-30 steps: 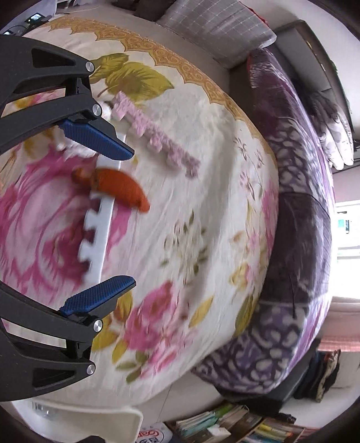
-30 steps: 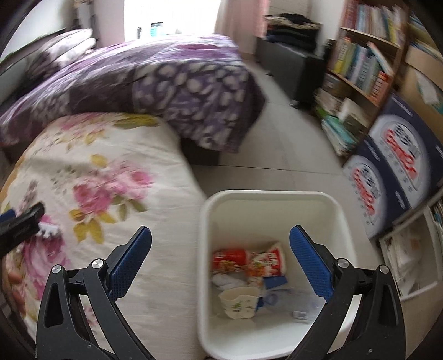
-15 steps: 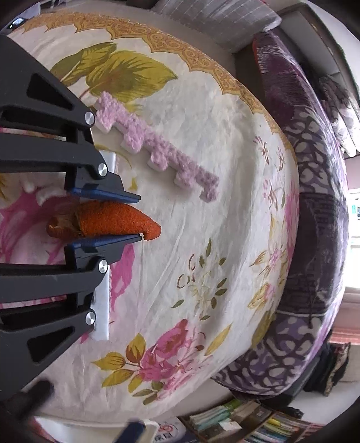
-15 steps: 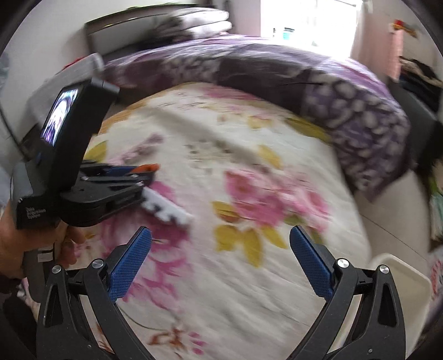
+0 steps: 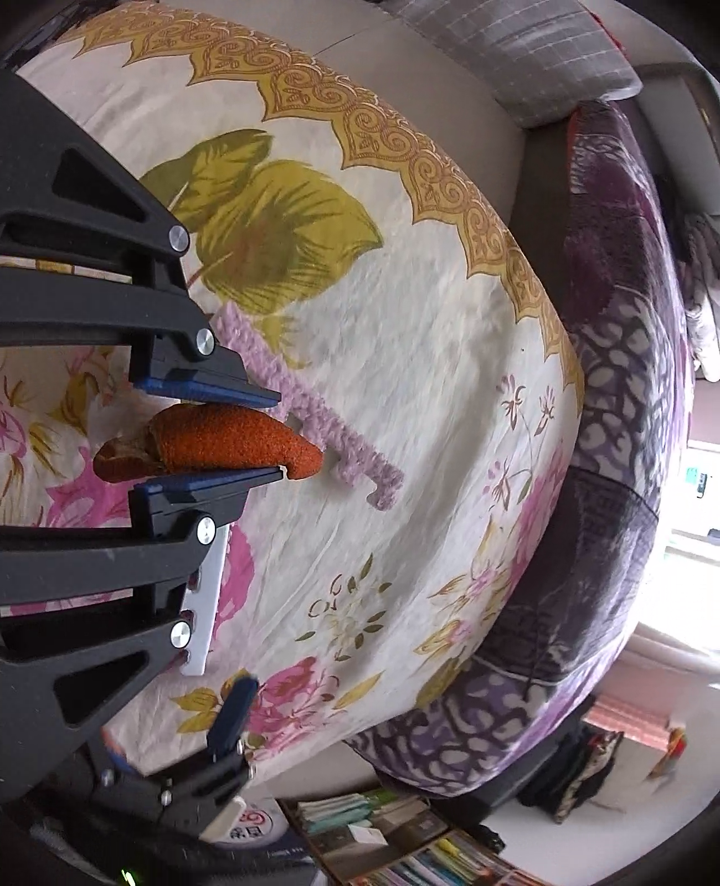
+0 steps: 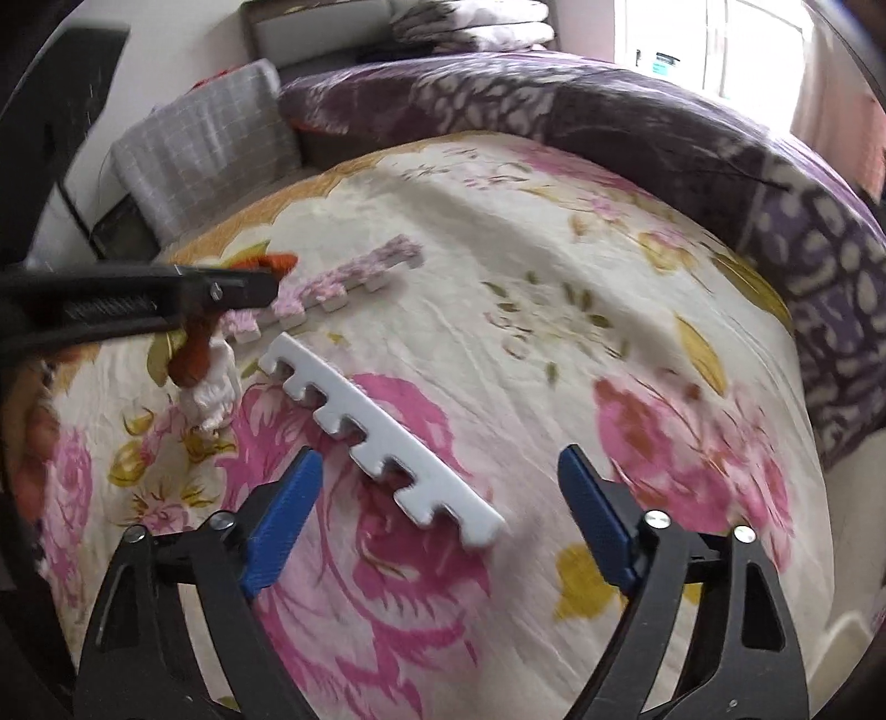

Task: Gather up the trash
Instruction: 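Grasp the white foam strip with the right tool while the left tool holds the peel, then carry the white foam strip into the bin with the right tool and release it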

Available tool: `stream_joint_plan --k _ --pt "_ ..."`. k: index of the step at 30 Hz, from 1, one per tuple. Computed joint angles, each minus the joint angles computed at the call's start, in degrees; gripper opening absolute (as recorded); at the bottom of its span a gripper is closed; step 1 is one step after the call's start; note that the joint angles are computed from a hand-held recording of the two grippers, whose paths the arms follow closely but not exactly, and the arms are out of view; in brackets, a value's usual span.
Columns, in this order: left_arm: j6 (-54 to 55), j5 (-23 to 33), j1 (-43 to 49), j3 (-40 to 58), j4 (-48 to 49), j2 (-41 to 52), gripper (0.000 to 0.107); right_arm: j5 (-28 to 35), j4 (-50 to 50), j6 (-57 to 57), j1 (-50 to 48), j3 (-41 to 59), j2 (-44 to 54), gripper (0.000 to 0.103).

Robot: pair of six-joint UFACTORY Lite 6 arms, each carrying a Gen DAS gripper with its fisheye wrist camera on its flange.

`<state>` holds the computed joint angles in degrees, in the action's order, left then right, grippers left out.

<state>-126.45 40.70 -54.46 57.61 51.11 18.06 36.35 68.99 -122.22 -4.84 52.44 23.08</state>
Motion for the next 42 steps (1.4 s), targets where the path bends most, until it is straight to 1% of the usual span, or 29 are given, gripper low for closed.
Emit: stream_joint_plan --k 1,2,4,5,6,9,14,18,23,29,32,35,39,42 --pt "-0.4 0.0 -0.1 -0.3 0.2 -0.3 0.021 -0.9 0.4 -0.8 0.8 -0.2 0.2 0.077" --pt "-0.6 0.1 -0.1 -0.6 0.3 -0.6 0.021 -2.5 0.4 -1.4 1.9 -0.5 0.6 0.070" --pt "-1.0 -0.2 0.2 -1.1 0.5 -0.8 0.021 -4.1 3.9 -5.8 2.4 -2.0 -0.2 0.062" --pt "-1.3 -0.3 0.2 -1.2 0.6 -0.7 0.021 -4.1 4.2 -6.5 2.3 -2.3 -0.6 0.053" --pt "-1.4 -0.3 0.2 -1.2 0.6 -0.7 0.021 -3.8 3.4 -5.3 2.1 -2.1 -0.6 0.038" --pt "-2.1 0.5 -0.2 -0.8 0.7 -0.3 0.021 -3.4 0.7 0.1 1.6 -1.2 -1.0 0.029" --pt "-3.1 4.1 -1.5 0.6 0.9 -0.6 0.021 -5.5 5.3 -0.5 -0.2 -2.9 -3.1 0.027" --pt "-3.1 7.9 -2.9 2.8 0.8 -0.7 0.021 -5.6 8.9 -1.7 -1.9 -5.7 -7.8 0.027" --pt "-2.7 11.5 -4.8 6.4 0.7 0.4 0.021 -4.6 10.3 -0.2 -4.2 -7.5 -13.1 0.027" --pt "-2.3 15.0 -6.7 11.5 0.6 3.0 0.021 -5.5 7.3 7.7 -6.6 -7.6 -17.9 0.027" --pt "-1.6 16.3 -7.4 14.3 0.4 4.7 0.021 -5.9 1.9 16.0 -8.6 -6.3 -19.5 0.027" --pt "-0.5 16.9 -7.9 17.2 0.1 6.8 0.021 -5.7 -3.3 21.9 -10.9 -4.9 -19.9 0.027" --pt "1.5 17.4 -8.4 21.7 -0.5 10.3 0.021 -4.7 -5.7 23.3 -14.8 -3.5 -19.1 0.027" --pt "3.0 17.8 -8.7 25.4 -1.0 13.0 0.021 -4.3 -3.6 20.1 -17.2 -3.6 -18.4 0.027"
